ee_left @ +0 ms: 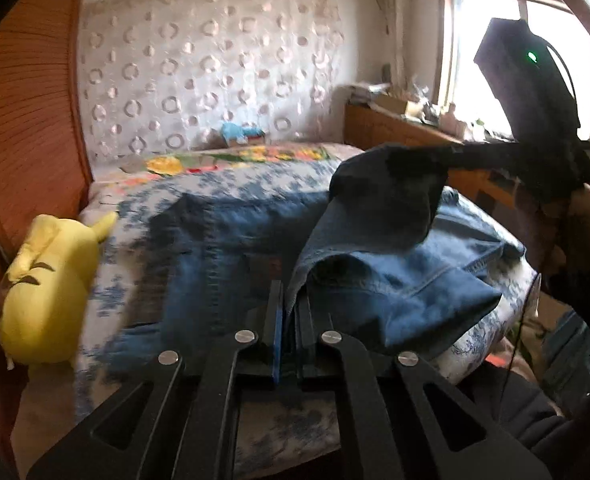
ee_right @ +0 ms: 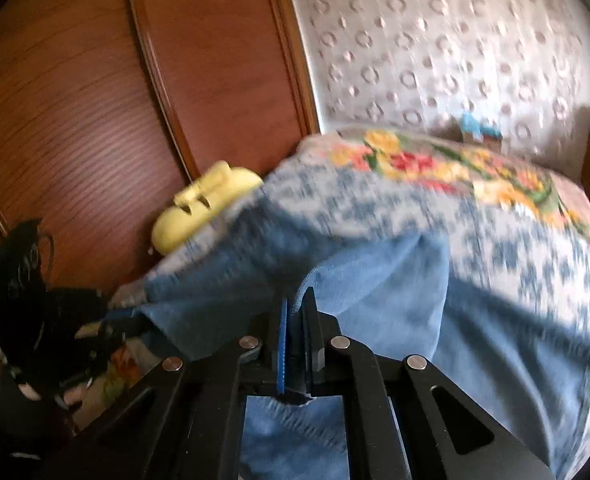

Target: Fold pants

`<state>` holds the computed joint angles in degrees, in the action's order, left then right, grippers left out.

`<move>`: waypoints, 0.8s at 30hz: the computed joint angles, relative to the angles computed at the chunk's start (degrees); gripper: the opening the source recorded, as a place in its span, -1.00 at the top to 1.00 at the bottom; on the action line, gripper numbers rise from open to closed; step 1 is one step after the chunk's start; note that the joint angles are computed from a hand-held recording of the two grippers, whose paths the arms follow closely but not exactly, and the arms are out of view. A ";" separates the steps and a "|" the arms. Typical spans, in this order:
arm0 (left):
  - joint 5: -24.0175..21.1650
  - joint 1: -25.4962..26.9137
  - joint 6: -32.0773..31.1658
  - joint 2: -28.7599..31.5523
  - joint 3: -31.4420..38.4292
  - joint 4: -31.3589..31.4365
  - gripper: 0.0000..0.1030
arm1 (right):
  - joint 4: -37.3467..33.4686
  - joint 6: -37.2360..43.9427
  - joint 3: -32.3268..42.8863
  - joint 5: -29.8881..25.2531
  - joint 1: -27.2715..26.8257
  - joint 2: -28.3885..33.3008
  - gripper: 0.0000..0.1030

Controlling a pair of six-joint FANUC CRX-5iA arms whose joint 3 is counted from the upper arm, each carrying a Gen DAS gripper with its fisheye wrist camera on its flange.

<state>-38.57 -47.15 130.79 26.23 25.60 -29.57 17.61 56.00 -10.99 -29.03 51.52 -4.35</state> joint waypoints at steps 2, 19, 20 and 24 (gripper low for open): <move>-0.35 0.38 1.77 -1.44 -1.50 -1.13 0.90 | -0.29 1.10 2.84 -0.49 0.30 1.37 0.89; 0.04 2.94 3.76 -2.90 -6.58 1.60 0.83 | -7.73 9.23 35.93 -15.65 -2.09 26.44 0.88; -0.44 2.74 4.77 -2.97 -6.49 0.86 0.72 | -8.55 9.41 37.37 -16.16 -2.45 27.23 0.88; -1.58 2.00 8.42 -3.56 -6.53 -2.25 0.64 | -5.79 6.19 35.36 -13.75 -2.00 26.39 0.43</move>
<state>-40.15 -45.15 139.21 22.67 19.07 -31.81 11.82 62.19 24.38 -42.78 49.52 22.05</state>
